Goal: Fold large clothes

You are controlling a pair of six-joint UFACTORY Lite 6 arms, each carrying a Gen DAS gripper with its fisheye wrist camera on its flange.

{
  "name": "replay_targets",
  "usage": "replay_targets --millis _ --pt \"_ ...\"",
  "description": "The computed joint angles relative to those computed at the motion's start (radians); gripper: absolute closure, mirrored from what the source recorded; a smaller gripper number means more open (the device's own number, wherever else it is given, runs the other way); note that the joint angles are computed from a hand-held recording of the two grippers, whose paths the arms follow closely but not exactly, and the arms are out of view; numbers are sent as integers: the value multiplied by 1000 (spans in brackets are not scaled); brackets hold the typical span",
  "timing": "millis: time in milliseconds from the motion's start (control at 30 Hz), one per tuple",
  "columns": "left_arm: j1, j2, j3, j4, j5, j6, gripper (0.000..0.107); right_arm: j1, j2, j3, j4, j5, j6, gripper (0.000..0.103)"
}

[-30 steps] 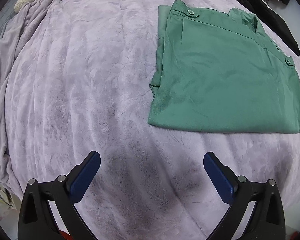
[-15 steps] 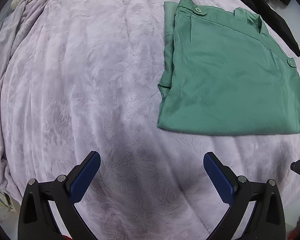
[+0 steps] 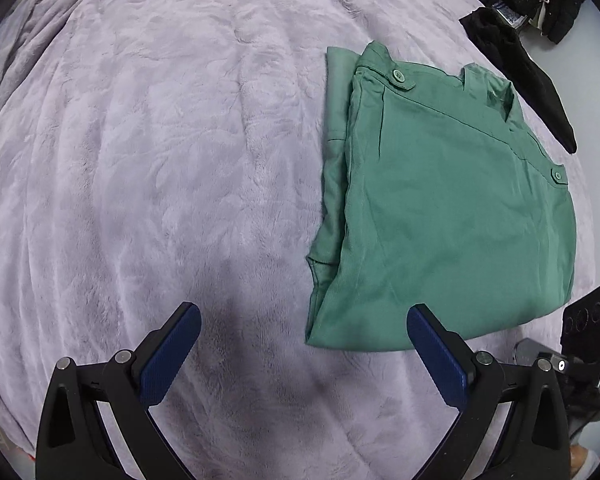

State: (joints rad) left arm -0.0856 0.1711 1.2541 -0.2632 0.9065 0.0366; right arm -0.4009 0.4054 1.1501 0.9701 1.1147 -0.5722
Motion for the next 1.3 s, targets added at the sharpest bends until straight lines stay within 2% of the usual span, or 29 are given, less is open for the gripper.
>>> replay_targets --millis 200,233,267,300,333,367,400,633,733,767,800,833,900,1000,1100,1200,1300 --pt "30 71 3 -157 -17 128 4 59 133 8 304 -85 -71 0" --pt "37 92 20 -185 -13 145 4 69 150 19 326 -86 -61 1" --pt "49 118 39 -220 -4 167 4 76 171 30 360 -75 -61 7" --pt "63 143 59 -262 6 193 4 78 184 37 378 -59 -59 17" --pt "78 175 83 -313 22 225 4 81 200 52 377 -48 -43 54" --pt "88 201 104 -347 37 245 4 80 210 64 367 -42 -34 85" --pt "91 228 128 -371 50 258 4 70 213 63 387 -19 -58 91" --pt "59 503 357 -671 204 394 4 40 138 120 385 63 -103 94" --pt "13 610 470 -735 224 367 4 44 144 148 352 73 -94 94" --pt "-12 621 498 -702 199 336 8 49 151 162 327 72 -79 94" --pt "-40 630 533 -635 174 293 28 52 156 175 286 72 -55 93" --pt "-68 644 571 -561 160 249 58 55 164 191 242 80 -31 89" --pt "-93 674 627 -495 162 202 77 57 172 238 121 126 23 89" --pt "-101 646 611 -485 122 200 85 30 119 283 -46 145 31 89" --pt "-128 595 603 -446 83 177 88 -40 54 335 -193 45 36 89" --pt "-174 555 641 -392 62 122 88 -72 140 469 -318 -39 107 93" --pt "-229 557 755 -361 80 38 88 -70 271 560 -361 -52 96 96"
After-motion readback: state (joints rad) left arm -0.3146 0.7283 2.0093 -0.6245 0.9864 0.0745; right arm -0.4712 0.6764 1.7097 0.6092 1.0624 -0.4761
